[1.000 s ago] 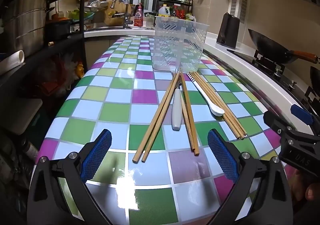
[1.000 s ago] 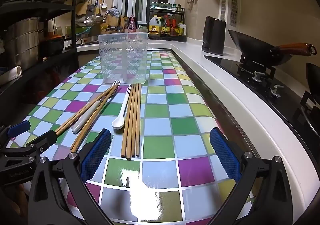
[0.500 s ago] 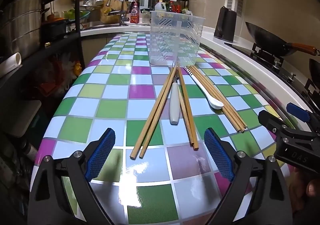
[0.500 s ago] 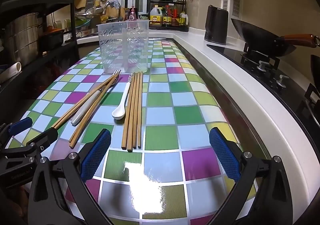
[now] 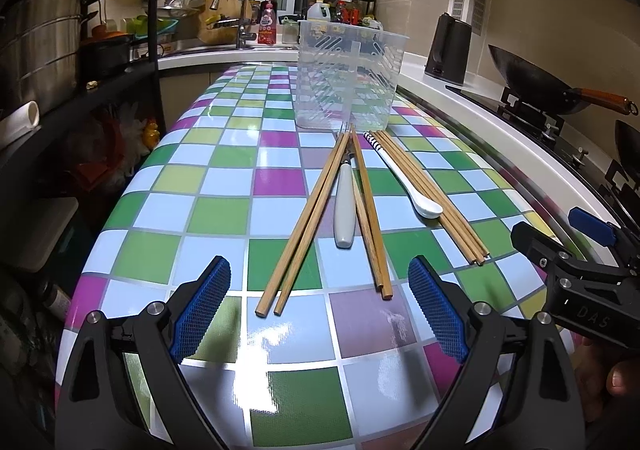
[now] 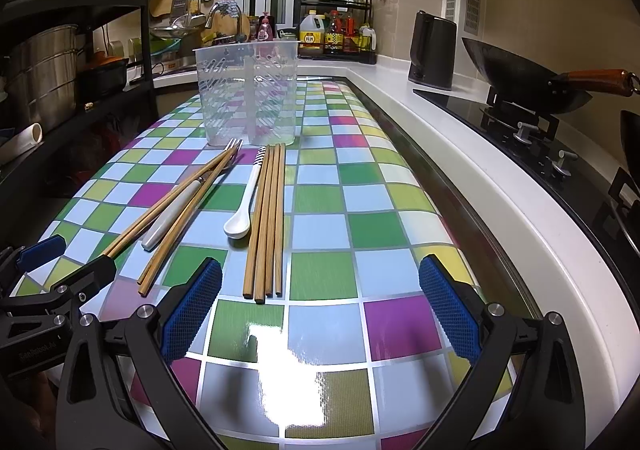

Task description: Organize utensils

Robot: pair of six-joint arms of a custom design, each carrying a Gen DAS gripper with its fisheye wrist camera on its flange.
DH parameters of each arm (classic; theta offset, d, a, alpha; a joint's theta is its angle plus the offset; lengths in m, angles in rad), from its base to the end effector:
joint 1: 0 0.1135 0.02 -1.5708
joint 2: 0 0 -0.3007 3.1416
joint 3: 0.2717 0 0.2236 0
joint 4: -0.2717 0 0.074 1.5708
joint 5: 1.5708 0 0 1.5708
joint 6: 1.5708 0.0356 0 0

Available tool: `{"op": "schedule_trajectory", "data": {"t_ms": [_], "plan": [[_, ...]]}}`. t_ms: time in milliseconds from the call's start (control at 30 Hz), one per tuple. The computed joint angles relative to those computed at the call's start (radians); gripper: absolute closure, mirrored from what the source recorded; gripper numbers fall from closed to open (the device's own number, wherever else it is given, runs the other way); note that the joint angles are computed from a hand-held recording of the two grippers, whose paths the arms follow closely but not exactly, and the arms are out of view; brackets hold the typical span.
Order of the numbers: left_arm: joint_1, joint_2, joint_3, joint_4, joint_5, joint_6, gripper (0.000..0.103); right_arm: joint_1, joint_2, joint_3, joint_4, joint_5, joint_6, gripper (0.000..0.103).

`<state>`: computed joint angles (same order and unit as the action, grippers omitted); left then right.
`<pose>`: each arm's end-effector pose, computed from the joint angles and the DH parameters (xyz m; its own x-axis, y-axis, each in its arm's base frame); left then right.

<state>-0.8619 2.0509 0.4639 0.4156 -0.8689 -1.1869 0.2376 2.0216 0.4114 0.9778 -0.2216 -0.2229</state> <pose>0.1854 -0.1744 0.0745 -0.4998 -0.3368 -0.7980 -0.4449 0.8903 -0.0971 0.2802 0.0759 0.1023 -0.4714 -0.3360 -0.8154 -0.5190 0.8532 -0.0516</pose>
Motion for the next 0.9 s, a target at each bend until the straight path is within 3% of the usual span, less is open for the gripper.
{"op": "schedule_trajectory", "data": {"t_ms": [900], "plan": [[-0.002,-0.017,0.001,-0.011,-0.005,-0.007,0.015,0.009,-0.008,-0.008,0.006,0.008,0.0,0.006]]}}
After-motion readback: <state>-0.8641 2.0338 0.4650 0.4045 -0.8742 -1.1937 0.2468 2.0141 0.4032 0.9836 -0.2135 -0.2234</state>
